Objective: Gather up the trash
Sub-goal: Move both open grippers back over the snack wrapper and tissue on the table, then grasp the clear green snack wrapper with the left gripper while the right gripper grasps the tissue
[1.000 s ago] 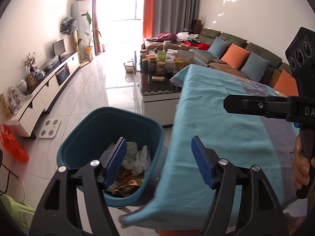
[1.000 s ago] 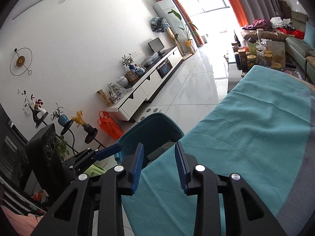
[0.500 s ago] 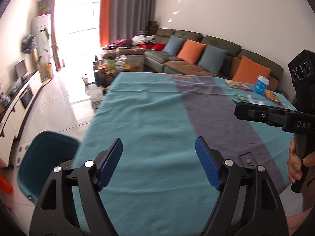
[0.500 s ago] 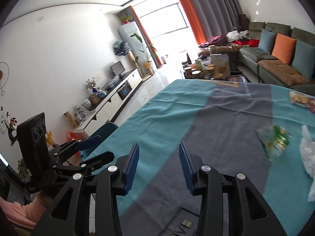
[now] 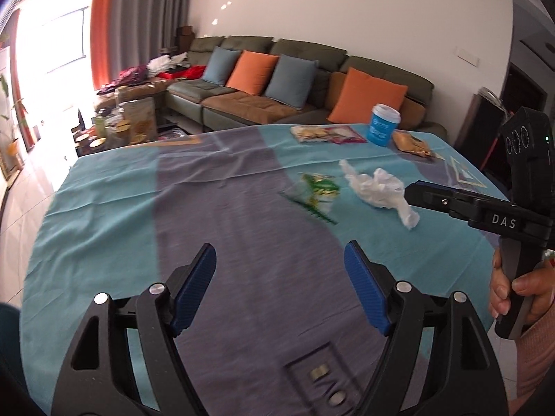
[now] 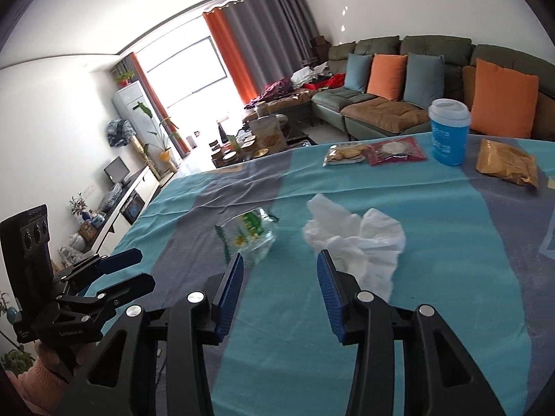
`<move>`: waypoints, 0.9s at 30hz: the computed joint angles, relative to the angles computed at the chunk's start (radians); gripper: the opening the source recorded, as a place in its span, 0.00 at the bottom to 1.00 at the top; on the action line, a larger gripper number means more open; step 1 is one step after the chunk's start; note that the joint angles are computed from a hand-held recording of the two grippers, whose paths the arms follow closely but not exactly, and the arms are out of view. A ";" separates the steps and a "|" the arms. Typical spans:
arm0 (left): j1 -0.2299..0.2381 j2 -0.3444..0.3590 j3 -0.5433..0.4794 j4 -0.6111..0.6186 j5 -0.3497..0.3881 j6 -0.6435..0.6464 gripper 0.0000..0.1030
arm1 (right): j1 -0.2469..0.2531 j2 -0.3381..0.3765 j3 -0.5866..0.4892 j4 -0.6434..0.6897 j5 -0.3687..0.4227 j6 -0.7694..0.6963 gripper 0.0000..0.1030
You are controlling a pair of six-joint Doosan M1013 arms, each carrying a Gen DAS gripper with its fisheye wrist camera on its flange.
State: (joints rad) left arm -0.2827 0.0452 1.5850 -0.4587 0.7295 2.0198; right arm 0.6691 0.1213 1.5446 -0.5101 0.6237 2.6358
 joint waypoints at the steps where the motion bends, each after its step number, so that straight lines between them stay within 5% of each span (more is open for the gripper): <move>1: -0.011 0.014 -0.014 0.001 0.010 -0.005 0.73 | -0.005 -0.002 0.005 -0.008 0.006 0.013 0.43; 14: -0.034 0.145 -0.148 -0.037 0.142 -0.074 0.64 | -0.064 0.007 0.016 0.110 0.032 -0.058 0.45; 18: -0.023 0.185 -0.181 -0.079 0.195 -0.100 0.51 | -0.069 0.013 0.006 0.138 0.043 -0.077 0.45; 21: -0.017 0.205 -0.197 -0.097 0.227 -0.108 0.30 | -0.077 0.015 0.006 0.165 0.042 -0.097 0.45; 27: -0.011 0.208 -0.193 -0.127 0.227 -0.086 0.13 | -0.086 0.017 0.003 0.216 0.047 -0.125 0.19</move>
